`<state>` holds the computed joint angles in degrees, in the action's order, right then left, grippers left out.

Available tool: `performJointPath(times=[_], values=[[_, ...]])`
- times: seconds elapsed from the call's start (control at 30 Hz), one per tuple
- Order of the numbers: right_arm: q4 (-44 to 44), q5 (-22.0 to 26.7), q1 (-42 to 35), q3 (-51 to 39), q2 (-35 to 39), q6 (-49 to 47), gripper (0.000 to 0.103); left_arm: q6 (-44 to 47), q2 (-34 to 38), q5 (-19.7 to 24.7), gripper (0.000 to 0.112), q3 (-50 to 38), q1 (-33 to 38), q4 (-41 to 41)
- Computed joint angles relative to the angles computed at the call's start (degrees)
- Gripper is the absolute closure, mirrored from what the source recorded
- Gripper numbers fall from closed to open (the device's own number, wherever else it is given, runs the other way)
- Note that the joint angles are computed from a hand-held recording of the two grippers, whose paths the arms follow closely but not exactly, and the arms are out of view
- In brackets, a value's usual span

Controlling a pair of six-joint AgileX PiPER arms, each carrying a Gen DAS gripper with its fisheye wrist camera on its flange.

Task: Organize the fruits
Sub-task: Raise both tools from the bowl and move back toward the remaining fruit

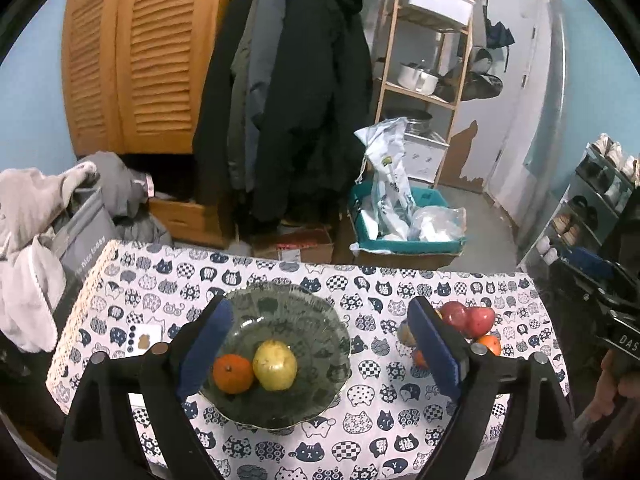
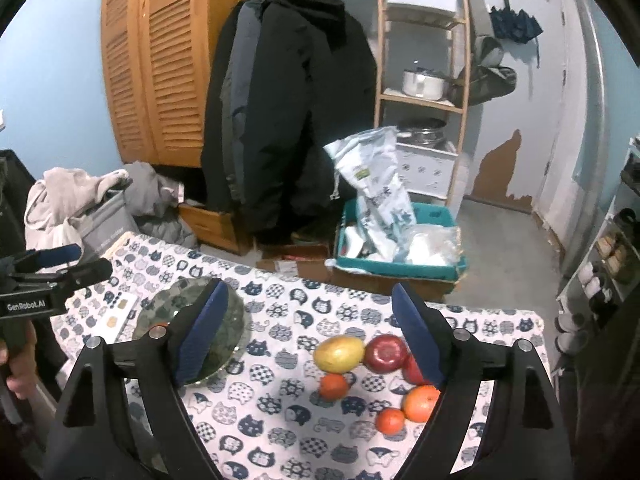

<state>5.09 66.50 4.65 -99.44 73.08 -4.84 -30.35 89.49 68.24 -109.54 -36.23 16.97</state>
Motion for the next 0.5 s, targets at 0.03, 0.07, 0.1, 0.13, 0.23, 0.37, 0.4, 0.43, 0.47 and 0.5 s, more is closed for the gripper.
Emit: performJointPath(times=[0.03, 0.07, 0.1, 0.13, 0.23, 0.37, 0.4, 0.43, 0.47, 0.5], values=[[0.7, 0.0, -1.1, 0.1, -0.4, -0.8, 0.019, -0.1, 0.2, 0.0, 0.016, -0.4, -0.4, 0.3], [1.0, 0.0, -1.9, 0.2, -0.7, -1.4, 0.019, -0.1, 0.3, 0.1, 0.015, -0.8, -0.8, 0.5], [1.4, -0.2, -2.9, 0.4, -1.1, -2.1, 0.019, -0.4, 0.6, 0.3, 0.012, -1.4, -1.4, 1.1], [1.6, -0.3, -3.8, 0.6, -1.4, -2.7, 0.019, -0.6, 0.8, 0.2, 0.012, -1.7, -1.9, 1.6], [1.4, -0.4, -6.2, 1.3, -2.1, -3.7, 0.019, -1.0, 2.0, 0.7, 0.012, -3.5, -2.9, 2.1], [5.1, 0.2, -11.9, 1.9, -2.5, -6.6, 0.019, -1.1, 3.6, 1.0, 0.01, -4.9, -4.6, 3.0], [5.9, 0.4, -13.2, 2.0, -2.5, -7.2, 0.019, -0.9, 4.4, 1.2, 0.01, -5.7, -5.0, 3.0], [6.5, 0.4, -14.4, 2.2, -2.5, -7.8, 0.019, -0.8, 4.8, 1.2, 0.01, -6.0, -5.2, 2.8], [7.0, 0.5, -15.5, 2.4, -2.7, -8.4, 0.019, -0.6, 5.2, 1.2, 0.01, -6.3, -5.5, 2.7], [7.6, 0.6, -16.6, 2.7, -2.7, -8.9, 0.019, -0.3, 6.0, 1.5, 0.01, -7.2, -5.8, 2.5]])
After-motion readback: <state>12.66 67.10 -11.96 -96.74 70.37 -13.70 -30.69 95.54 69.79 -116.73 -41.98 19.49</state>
